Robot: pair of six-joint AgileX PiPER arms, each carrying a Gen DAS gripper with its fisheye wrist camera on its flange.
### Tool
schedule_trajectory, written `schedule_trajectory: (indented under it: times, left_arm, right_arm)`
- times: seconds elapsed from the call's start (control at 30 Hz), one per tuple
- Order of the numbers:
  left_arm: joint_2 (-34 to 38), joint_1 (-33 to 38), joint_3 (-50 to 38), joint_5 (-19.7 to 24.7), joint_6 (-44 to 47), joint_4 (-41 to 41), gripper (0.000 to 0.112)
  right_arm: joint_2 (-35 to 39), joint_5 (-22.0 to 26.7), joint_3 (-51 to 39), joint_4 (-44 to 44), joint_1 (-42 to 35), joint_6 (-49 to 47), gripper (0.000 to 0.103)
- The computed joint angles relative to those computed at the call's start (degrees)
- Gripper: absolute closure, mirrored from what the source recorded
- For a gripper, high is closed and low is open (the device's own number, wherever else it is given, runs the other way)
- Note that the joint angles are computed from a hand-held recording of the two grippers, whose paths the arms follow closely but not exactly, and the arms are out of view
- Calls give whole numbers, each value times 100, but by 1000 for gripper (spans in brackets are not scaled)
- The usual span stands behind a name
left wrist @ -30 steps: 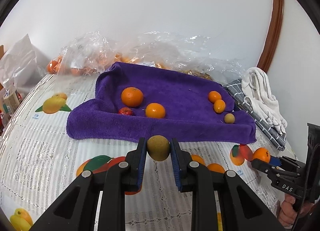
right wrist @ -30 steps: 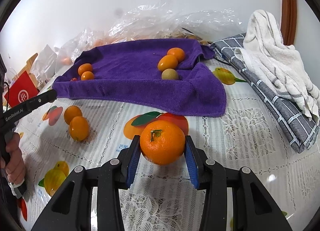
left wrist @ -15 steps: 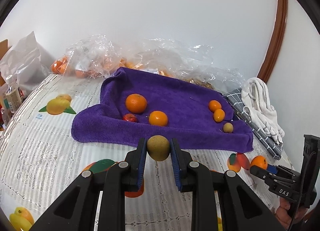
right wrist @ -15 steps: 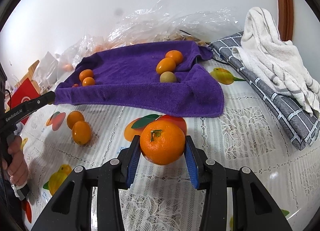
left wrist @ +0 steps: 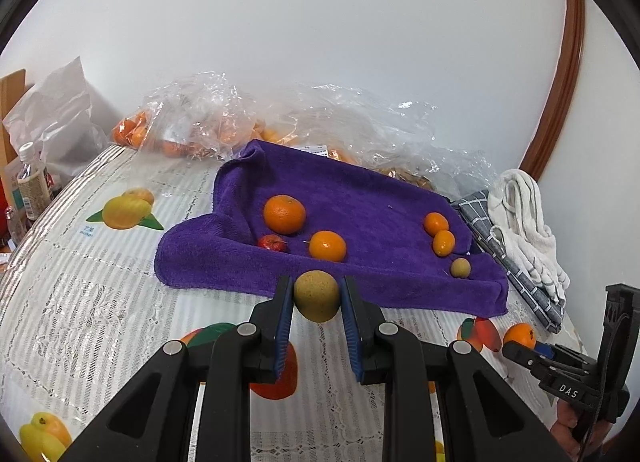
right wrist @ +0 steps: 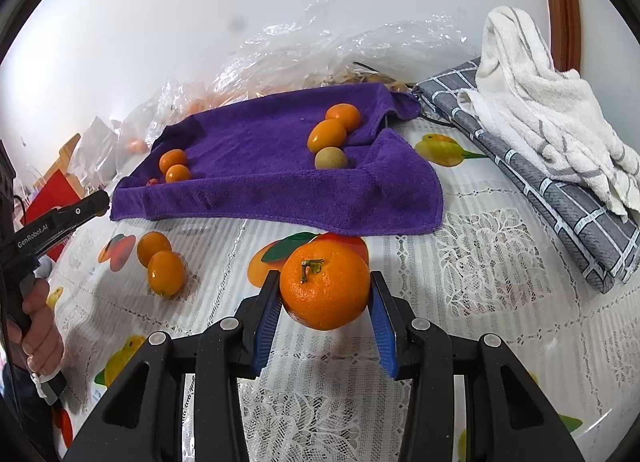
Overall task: Organize fruits
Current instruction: 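Lift both held fruits and carry them over the purple towel, then lower both fruits onto the purple towel and open both grippers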
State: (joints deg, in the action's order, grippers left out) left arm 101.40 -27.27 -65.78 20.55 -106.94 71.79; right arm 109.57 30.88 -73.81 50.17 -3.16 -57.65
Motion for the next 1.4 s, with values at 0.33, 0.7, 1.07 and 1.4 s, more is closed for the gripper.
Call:
schedule_trajectory:
  times: [0.33,0.7,1.07,1.4]
  left_arm:
    - [-300,409,237,-355,700,-943,89]
    - [-719,1189,-339,-110,3925,-3710,89]
    - [-28,1568,-1504,183,5777,-5275,89]
    - [712,1581,-2243,413,6534,-6089,89]
  right_arm:
    - [93,292,-399,-740,99,812,60]
    - [515,835,-2111,-1315,527,1692,60]
    - [2478,1883,-5142,-2572,971,3312,60]
    - [3487,2565,-6538,-3204,1191,3749,60]
